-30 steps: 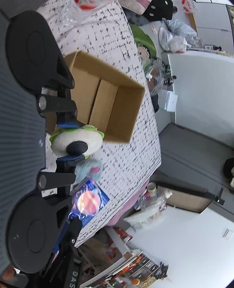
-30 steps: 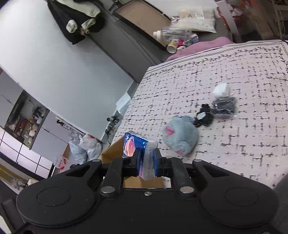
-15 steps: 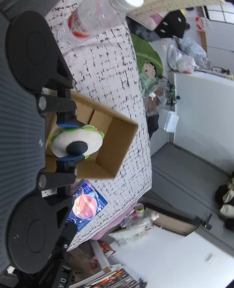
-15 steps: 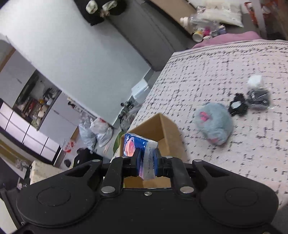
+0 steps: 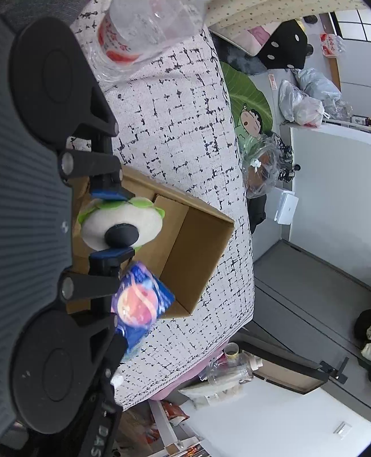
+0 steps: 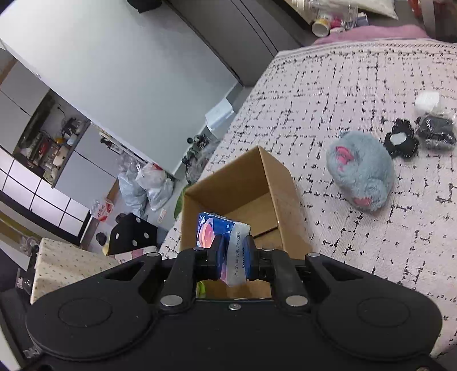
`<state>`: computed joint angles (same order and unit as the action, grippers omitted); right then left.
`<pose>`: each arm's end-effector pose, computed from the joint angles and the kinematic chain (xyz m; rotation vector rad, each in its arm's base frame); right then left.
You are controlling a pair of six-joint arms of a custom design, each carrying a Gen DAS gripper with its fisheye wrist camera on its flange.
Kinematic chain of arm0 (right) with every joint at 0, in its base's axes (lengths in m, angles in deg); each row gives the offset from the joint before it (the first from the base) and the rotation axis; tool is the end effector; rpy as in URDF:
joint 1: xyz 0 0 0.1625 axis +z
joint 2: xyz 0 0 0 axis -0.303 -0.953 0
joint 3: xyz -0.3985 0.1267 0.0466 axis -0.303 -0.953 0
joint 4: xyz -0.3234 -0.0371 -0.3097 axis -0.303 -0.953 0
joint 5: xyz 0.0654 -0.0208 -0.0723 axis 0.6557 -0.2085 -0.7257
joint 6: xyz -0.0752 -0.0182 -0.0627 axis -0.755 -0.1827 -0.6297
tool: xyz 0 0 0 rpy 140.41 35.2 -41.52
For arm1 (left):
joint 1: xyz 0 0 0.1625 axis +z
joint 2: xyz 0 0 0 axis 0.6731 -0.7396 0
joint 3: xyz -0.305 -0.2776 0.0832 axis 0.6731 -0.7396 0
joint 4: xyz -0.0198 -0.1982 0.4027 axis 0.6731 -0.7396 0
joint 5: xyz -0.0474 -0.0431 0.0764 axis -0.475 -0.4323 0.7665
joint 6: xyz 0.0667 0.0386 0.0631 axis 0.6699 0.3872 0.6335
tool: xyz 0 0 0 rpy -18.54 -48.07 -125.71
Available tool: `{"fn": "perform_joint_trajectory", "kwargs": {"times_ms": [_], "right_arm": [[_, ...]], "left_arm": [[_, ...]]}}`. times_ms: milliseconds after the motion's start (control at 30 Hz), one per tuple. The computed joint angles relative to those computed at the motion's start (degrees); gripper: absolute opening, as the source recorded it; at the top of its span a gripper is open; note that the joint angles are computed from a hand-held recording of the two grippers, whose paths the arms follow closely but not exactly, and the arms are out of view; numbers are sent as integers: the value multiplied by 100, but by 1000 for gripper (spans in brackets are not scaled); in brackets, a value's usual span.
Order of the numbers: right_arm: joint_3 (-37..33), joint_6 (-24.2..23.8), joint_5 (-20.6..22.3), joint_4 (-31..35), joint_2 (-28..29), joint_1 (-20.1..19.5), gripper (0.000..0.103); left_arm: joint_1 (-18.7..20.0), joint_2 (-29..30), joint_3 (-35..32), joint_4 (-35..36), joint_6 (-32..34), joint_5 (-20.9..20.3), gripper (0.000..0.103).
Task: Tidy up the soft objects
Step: 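Carry the melon plush and card pack with both grippers over the cardboard box, then open both grippers to drop the melon plush and card pack into the box, then move both grippers from the box toward the black plush and plastic bag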
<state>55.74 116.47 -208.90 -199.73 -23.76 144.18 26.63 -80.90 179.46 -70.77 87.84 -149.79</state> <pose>0.3818 -0.4243 -0.0402 -0.6163 -2.4298 1.3892 -0.0177 -0.5149 0.3281 0.5501 2.7196 -0.6073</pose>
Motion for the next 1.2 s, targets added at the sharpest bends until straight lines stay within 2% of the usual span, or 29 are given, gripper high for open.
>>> {"fn": "perform_joint_trajectory", "kwargs": {"times_ms": [133,200,267,333,433,467,533,667,1200], "right_arm": [[-63,113,131,122,43,-83,14],[-118,135,185,174,80,-91,14],[-152,197,202,273,90,-103,16],[-169,268,261,455,65,-105,22],[-151,332,316,563,11,-80,25],[-135,308,313,556,-11,-56,27],[-100,320,218,572,-61,9,40],[31,425,-78,626,-207,174,50],[770,961,-986,551,-782,736,67]], "left_arm": [[-18,53,-103,119,-50,66,38],[-47,42,-115,73,-48,128,45],[-93,4,-109,15,-23,195,57],[-154,-22,-98,-61,10,258,63],[-239,-115,-37,-182,93,316,75],[-279,-152,-4,-228,117,366,75],[-351,-208,36,-262,119,455,77],[-482,-368,128,-246,76,559,82],[-1107,-1152,540,182,-108,842,83]]}}
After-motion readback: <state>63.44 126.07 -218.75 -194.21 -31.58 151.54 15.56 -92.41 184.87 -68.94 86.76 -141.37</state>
